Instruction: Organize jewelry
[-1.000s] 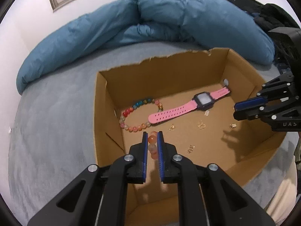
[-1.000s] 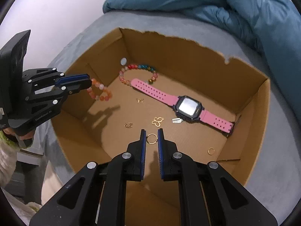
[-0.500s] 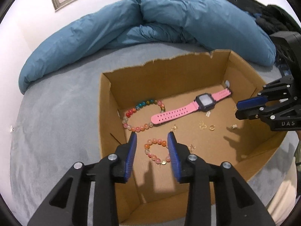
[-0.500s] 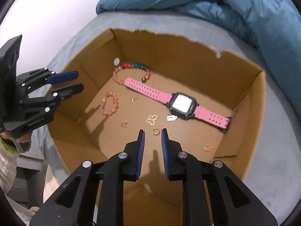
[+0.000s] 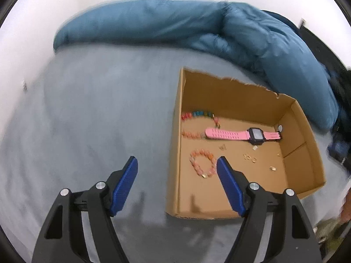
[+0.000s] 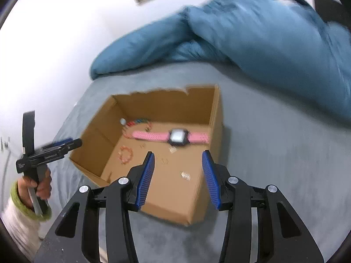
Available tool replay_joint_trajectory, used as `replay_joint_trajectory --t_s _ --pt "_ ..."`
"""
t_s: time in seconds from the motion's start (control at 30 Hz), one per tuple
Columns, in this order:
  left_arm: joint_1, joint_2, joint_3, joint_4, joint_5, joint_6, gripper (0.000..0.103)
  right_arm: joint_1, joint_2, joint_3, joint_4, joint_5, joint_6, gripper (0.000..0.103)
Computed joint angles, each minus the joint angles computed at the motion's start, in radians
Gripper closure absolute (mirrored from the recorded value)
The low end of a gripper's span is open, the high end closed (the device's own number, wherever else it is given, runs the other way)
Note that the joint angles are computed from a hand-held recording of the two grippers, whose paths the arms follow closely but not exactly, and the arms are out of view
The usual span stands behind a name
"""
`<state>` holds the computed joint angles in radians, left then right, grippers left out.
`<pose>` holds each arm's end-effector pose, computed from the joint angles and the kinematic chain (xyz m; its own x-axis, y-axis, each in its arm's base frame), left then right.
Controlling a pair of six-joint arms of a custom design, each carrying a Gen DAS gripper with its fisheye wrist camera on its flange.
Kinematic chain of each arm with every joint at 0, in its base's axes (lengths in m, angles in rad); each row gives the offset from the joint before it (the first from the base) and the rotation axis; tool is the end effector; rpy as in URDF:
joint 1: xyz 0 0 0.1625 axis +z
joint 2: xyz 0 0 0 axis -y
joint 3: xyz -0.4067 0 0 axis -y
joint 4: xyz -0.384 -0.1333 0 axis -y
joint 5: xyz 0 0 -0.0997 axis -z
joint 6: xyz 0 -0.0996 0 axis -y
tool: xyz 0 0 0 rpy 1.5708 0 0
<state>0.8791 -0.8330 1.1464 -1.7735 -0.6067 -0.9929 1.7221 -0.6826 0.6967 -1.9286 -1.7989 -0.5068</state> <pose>-0.3010 -0.7007 0.2776 -0.7392 -0.4043 -0.5386 0.0270 0.7813 -0.6236 0.2340 -0.8000 0.3559 -0.7831 -0.5143 0.3497 -0.5971 0.7791 -0.1913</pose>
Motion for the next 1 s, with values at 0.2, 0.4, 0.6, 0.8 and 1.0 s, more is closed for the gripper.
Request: replay_joint_trajectory --t_s 0.2,0.4,0.6,0.8,1.0 --pt "0.03 0.012 0.012 -0.081 -0.127 -0.03 0.031 -0.039 -0.019 0.058 0.023 0.011 0.162 0.06" --pt "0.018 0.046 -0.009 -0.051 -0.096 -0.067 0.03 -0.01 -0.04 0.146 -0.039 -0.059 0.118 0.055" --pt "0.002 0.067 -0.044 0.032 -0.075 -0.132 0.03 -0.01 -0.025 0.12 -0.028 -0.085 0.109 0.056" --pt "-0.043 0.025 0.042 -0.006 -0.078 -0.163 0.03 -0.011 -0.088 0.19 -0.061 -0.09 0.088 0.057" --pt "-0.092 -0.013 0.138 -0.02 -0.079 -0.234 0.03 -0.022 -0.188 0.341 -0.132 -0.085 0.064 0.057"
